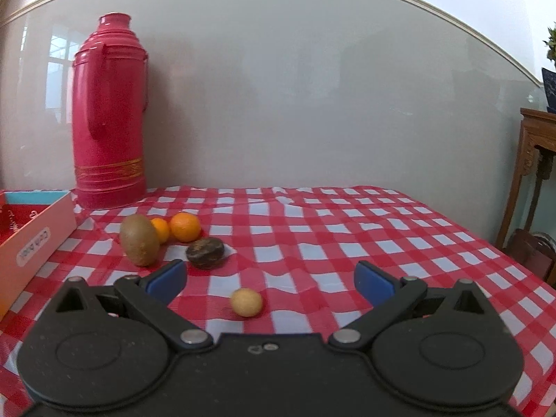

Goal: Organize fruits
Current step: 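Carry the brown-orange fruit with the left tool into the box and release, then move the right tool to the small yellow round fruit and close on it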

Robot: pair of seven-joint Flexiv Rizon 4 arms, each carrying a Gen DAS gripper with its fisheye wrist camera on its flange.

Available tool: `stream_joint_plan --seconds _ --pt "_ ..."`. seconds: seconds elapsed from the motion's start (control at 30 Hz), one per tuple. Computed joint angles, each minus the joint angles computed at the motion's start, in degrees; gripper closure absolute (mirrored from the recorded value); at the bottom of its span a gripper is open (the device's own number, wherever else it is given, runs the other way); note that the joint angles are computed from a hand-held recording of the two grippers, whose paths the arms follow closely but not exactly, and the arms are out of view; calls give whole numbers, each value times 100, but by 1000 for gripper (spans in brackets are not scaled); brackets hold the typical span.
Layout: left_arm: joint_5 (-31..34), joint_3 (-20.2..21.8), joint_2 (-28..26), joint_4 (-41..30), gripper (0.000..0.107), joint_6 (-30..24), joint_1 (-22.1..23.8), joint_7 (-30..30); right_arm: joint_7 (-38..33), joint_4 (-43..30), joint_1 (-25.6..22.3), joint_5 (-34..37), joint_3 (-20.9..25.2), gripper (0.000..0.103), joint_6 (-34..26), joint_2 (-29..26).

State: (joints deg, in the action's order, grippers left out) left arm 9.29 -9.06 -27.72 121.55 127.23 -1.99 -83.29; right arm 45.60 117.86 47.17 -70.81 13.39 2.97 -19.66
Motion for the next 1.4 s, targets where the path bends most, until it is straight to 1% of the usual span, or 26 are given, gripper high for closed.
stream_joint_plan --seconds 0.13,0.3,0.37,0.6,0.67,0.73,0.77,0.8,0.83,0.87,0.9,0.97,1.0,1.1,1.27,1.33,1.4 --pt "-580 348 -7 18 75 -25 -270 152 -41 -80 -13 -121 -43 6 102 -68" --pt "-1168 536 18 6 75 -382 -408 310 -127 -183 -17 -264 -104 6 238 -151" --pt "-1347 618 5 -1 75 -439 -478 385 -165 -220 -11 -315 -128 6 274 -181" --pt "-1508 617 42 52 74 -569 -424 455 -193 -291 -14 -449 -186 6 409 -232" --pt "-1430 542 64 57 70 -603 -299 402 -210 -305 -16 -499 -201 6 448 -240" --pt "-1275 434 91 110 46 -465 -119 260 -244 -318 -17 -551 -214 6 480 -248" --pt "-777 282 130 83 42 -498 173 -96 -261 -321 -22 -576 -221 6 501 -251" --pt "-605 209 140 119 35 -340 305 -223 -281 -327 -20 -595 -225 6 509 -254" --pt "-741 210 112 194 25 -66 278 -70 -293 -329 -20 -611 -228 6 518 -255" --pt "-833 361 90 249 20 222 133 28 -294 -332 -27 -627 -233 6 540 -254" --pt "-716 406 101 270 14 339 149 -48 -278 -333 -35 -638 -236 6 565 -252" --pt "-314 258 165 332 13 467 460 -328 -255 -326 -65 -670 -240 6 661 -245" --pt "-253 280 201 364 13 513 496 -381 -264 -329 -83 -679 -242 6 717 -244" --pt "-347 497 297 525 12 591 423 -308 -311 -353 -91 -719 -259 6 786 -264" --pt "-397 609 418 728 11 683 524 -450 -344 -363 -119 -752 -275 6 917 -268" --pt "-482 677 430 794 7 760 500 -439 -332 -355 -120 -716 -276 6 913 -260" --pt "-436 679 436 819 6 789 557 -474 -316 -334 -130 -651 -270 6 900 -239"
